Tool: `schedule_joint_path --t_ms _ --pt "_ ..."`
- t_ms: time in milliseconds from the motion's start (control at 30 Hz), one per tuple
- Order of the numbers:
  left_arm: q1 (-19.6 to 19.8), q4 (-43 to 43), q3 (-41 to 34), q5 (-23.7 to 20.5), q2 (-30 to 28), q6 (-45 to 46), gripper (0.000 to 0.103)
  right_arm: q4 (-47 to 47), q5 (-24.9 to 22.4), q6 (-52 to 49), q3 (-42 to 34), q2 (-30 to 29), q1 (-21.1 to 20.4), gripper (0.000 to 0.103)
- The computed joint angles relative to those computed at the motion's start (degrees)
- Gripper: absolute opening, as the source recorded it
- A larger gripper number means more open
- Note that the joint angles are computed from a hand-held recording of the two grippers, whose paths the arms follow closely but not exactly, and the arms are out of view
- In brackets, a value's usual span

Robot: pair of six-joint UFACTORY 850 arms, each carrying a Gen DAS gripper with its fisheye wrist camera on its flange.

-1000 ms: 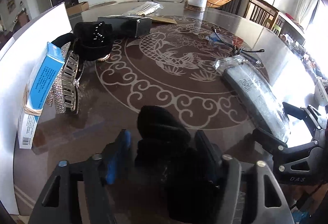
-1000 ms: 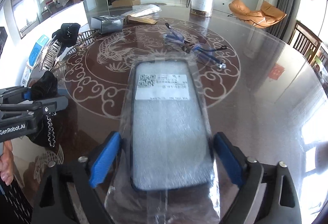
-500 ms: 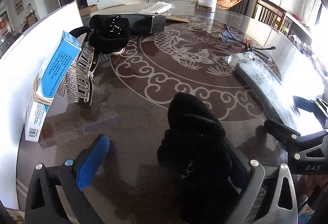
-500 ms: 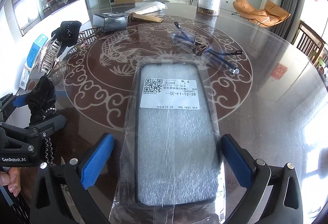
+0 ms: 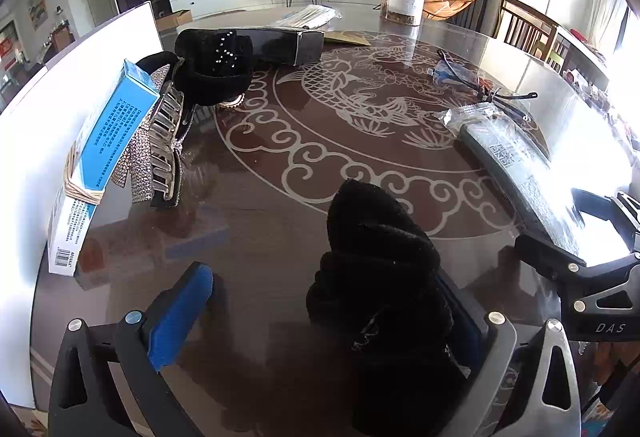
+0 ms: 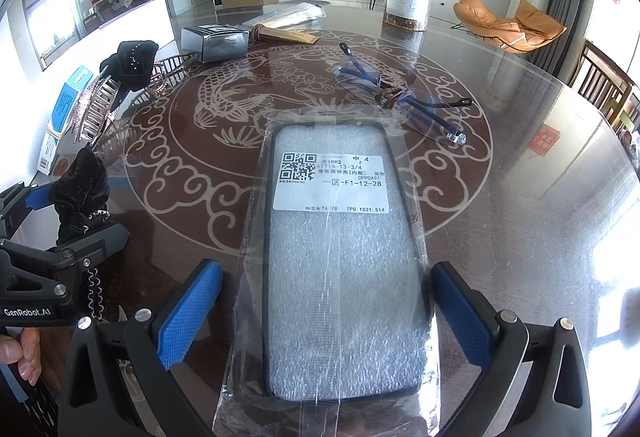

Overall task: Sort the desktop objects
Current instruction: 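Lift the phone case with the right gripper while the left gripper grasps the black fuzzy item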

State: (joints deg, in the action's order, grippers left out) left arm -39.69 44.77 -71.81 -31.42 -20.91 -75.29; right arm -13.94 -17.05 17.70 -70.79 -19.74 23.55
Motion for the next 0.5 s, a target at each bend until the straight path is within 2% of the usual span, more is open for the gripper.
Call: schedule_joint_path --t_ms 400,433,500 --pt "0.1 -0.7 -0.4 -0.2 -0.2 0.7 0.103 1.0 -0.3 -1.1 -0.1 0.0 -0.1 0.103" --pt "0.1 -1.2 -0.3 -0.2 -0.1 1.2 0.103 3.3 -1.1 -3.8 -0.6 -0.2 -0.3 0.103" --pt "0.3 -4.4 -0.7 -0.2 -0.1 5.6 0.103 11.0 -8.5 -13.6 -5.2 -2.5 -1.0 0.103"
